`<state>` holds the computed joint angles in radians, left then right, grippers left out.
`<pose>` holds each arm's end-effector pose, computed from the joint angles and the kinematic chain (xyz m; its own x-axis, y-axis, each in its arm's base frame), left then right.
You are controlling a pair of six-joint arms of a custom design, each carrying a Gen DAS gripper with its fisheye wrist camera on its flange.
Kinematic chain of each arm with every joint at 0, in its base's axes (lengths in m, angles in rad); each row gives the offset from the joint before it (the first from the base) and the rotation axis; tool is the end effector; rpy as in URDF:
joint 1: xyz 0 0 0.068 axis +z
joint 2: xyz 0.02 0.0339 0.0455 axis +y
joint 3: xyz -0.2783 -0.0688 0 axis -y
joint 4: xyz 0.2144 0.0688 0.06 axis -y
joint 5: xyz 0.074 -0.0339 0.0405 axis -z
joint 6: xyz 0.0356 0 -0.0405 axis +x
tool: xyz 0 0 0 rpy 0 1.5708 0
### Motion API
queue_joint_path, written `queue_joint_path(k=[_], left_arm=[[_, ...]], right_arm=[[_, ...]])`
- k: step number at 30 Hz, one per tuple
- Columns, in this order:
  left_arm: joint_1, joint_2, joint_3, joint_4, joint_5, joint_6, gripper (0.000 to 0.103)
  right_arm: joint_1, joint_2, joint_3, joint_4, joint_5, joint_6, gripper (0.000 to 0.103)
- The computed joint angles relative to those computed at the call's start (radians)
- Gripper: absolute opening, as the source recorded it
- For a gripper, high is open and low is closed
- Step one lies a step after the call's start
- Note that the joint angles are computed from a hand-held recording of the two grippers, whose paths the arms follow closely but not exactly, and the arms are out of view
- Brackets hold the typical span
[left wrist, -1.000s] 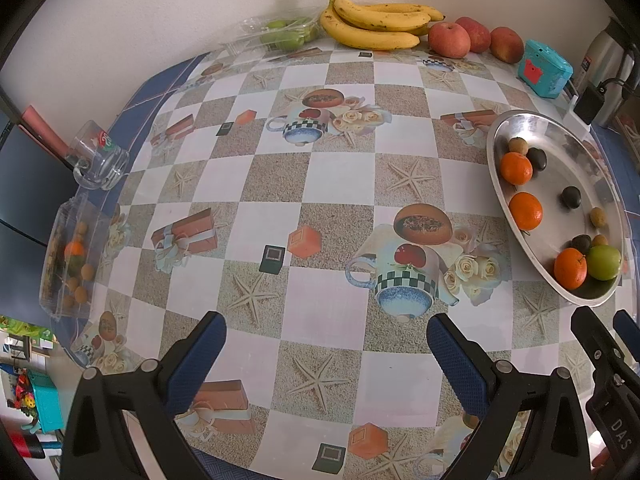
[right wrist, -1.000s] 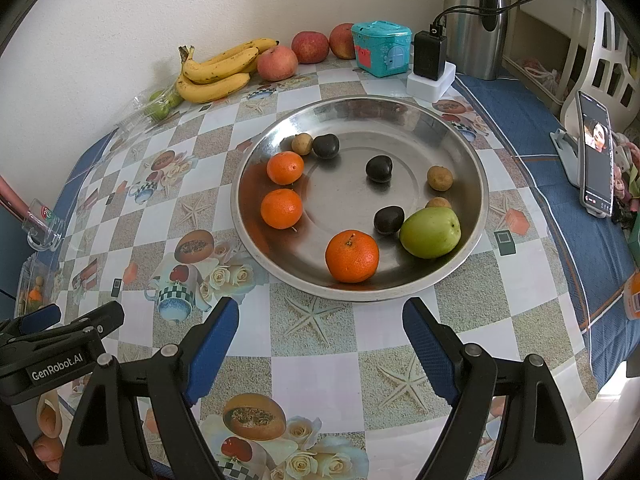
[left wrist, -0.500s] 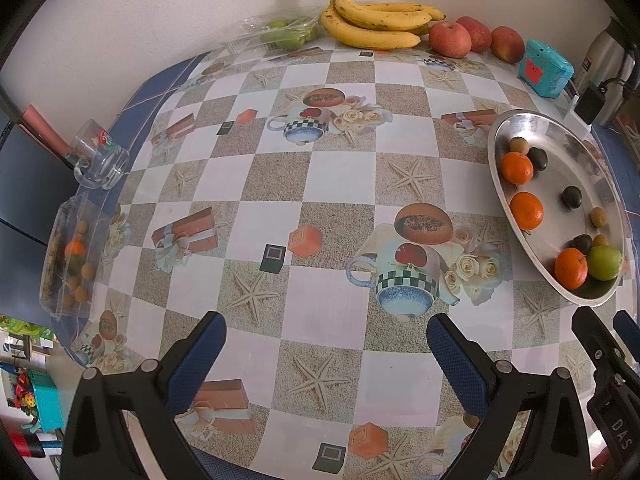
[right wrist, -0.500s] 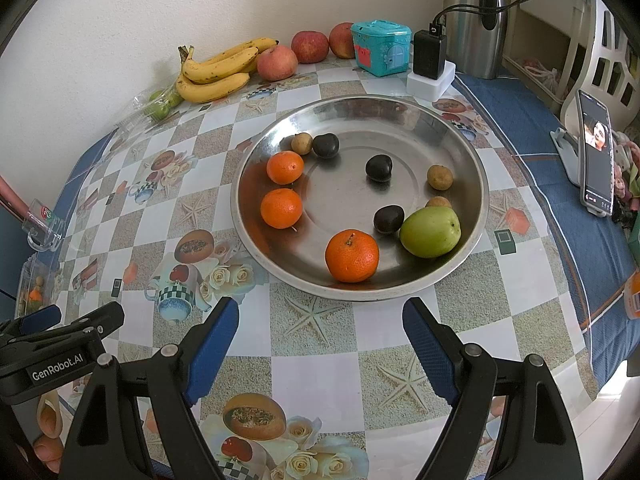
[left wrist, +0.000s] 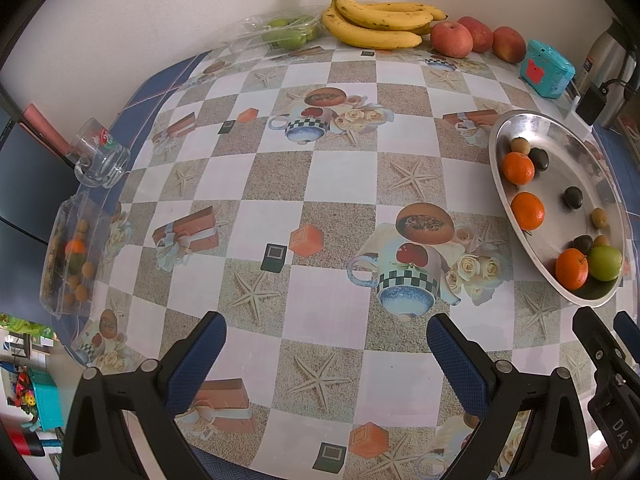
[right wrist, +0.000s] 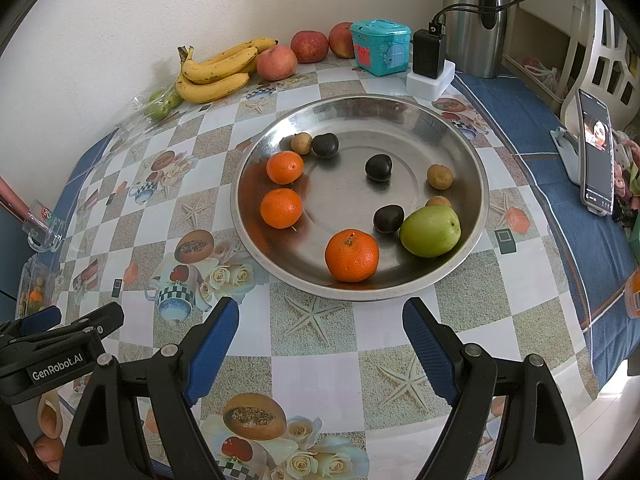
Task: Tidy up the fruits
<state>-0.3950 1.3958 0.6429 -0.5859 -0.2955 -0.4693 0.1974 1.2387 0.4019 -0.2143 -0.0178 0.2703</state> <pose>0.1829 -0.0650 0.1796 -0.9397 -0.0770 -0.3332 -0.1330 0.9799 0.1488 0.1684 0.0343 0.1625 -0.8749 0.0973 -0.4745 0.0299 0.9886 0.1475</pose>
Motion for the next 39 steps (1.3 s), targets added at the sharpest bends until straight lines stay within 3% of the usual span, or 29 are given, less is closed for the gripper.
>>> queue_joint_path(k=[39], left_arm=[[-0.009,-0.042,-0.017,-0.001,-0.022,-0.008,0.102]], right_arm=[[-0.003,-0.002,-0.005,0.002,-0.005,-0.002,0.085]])
